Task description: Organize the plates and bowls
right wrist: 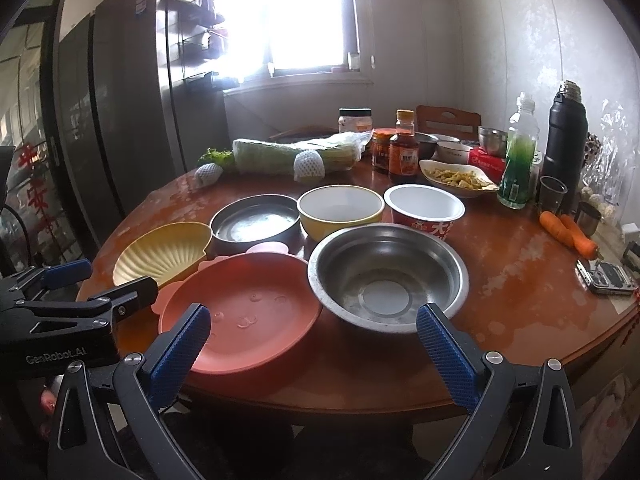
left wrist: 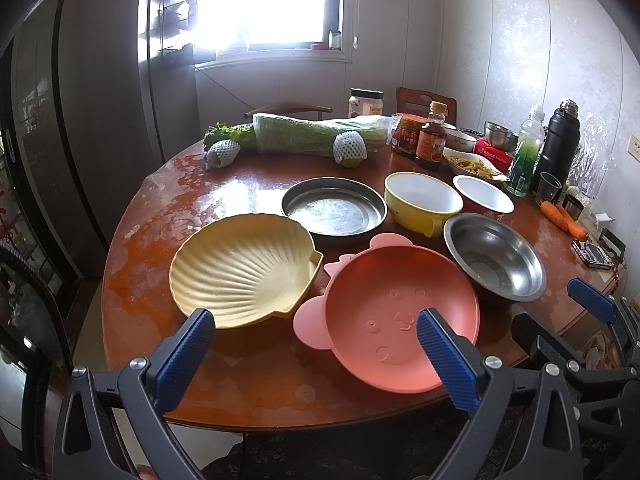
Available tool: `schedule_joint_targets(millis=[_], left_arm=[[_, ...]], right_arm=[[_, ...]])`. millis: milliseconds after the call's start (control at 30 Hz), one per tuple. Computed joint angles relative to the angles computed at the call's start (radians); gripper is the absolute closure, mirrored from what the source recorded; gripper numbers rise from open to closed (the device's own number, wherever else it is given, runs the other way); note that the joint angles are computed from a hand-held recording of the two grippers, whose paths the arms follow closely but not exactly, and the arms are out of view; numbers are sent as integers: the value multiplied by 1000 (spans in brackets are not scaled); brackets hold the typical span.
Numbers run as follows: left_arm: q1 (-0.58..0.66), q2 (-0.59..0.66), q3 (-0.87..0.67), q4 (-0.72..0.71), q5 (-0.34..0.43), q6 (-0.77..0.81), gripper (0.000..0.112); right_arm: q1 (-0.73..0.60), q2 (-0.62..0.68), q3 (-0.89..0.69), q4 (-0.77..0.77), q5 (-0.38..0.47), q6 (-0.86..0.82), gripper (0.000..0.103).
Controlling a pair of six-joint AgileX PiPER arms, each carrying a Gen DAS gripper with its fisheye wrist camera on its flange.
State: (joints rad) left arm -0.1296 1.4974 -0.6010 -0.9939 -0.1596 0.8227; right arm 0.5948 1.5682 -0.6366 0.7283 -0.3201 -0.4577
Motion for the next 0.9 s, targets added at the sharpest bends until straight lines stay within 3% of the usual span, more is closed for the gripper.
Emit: schedule_joint_targets(millis=[633, 733, 900], left_arm=[[6, -11, 4, -13, 12, 22, 10], [33, -9, -1, 47, 27, -32, 10], [139, -8, -13, 339, 59, -302, 10]], right_arm=[[10, 5, -4, 52, -1, -52, 0], [0, 8, -13, 19, 16, -27, 0], [-21, 24, -71, -100, 70, 65, 0]])
